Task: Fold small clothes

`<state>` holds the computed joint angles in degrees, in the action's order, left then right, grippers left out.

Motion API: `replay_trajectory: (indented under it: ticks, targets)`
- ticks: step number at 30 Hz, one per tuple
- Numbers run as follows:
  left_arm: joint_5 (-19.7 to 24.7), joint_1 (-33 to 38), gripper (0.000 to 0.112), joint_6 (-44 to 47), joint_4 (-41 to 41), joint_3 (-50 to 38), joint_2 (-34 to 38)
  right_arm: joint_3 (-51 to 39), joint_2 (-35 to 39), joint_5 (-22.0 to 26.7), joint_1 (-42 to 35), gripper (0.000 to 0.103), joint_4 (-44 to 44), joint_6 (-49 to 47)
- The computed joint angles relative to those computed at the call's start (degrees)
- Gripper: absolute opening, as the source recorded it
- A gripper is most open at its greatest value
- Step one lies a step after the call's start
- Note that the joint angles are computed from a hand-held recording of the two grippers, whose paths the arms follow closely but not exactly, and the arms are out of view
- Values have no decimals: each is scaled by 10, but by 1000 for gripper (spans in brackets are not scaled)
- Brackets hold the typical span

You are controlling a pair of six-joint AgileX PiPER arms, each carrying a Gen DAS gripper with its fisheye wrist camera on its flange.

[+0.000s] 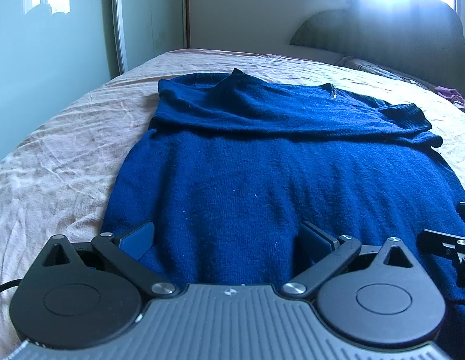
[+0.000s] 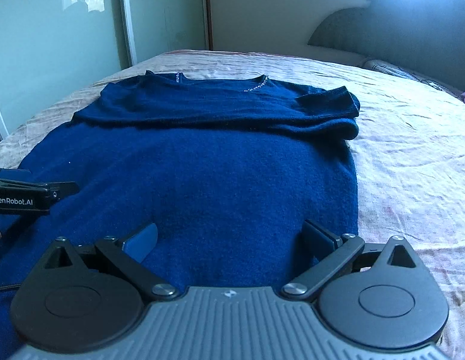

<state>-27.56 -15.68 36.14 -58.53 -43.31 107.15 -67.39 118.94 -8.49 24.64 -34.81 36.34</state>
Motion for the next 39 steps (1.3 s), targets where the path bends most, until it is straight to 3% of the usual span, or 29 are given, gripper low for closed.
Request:
replay_trajectory:
  ticks: [21, 25, 28, 30, 34, 37, 39]
  targets:
    - [2, 0, 103, -4, 3, 0, 0, -3, 0, 10, 8, 103, 56, -58]
    - [3, -2, 103, 1, -4, 6, -9, 0, -11, 30, 10, 103, -15, 13]
    - [-7, -16, 103, 38, -49, 15, -22, 13, -25, 35, 8, 103, -118, 113]
    - [-16, -26, 103, 62, -72, 26, -34, 32, -39, 31, 5, 103, -139, 130]
    - [-10, -35, 102, 125, -111, 62, -82, 89, -81, -3, -6, 103, -146, 114]
    - [15, -15, 102, 119, -77, 116, -142, 151, -119, -108, -45, 103, -230, 142]
    - [44, 14, 102, 91, -25, 155, -185, 179, -138, -150, -62, 103, -277, 137]
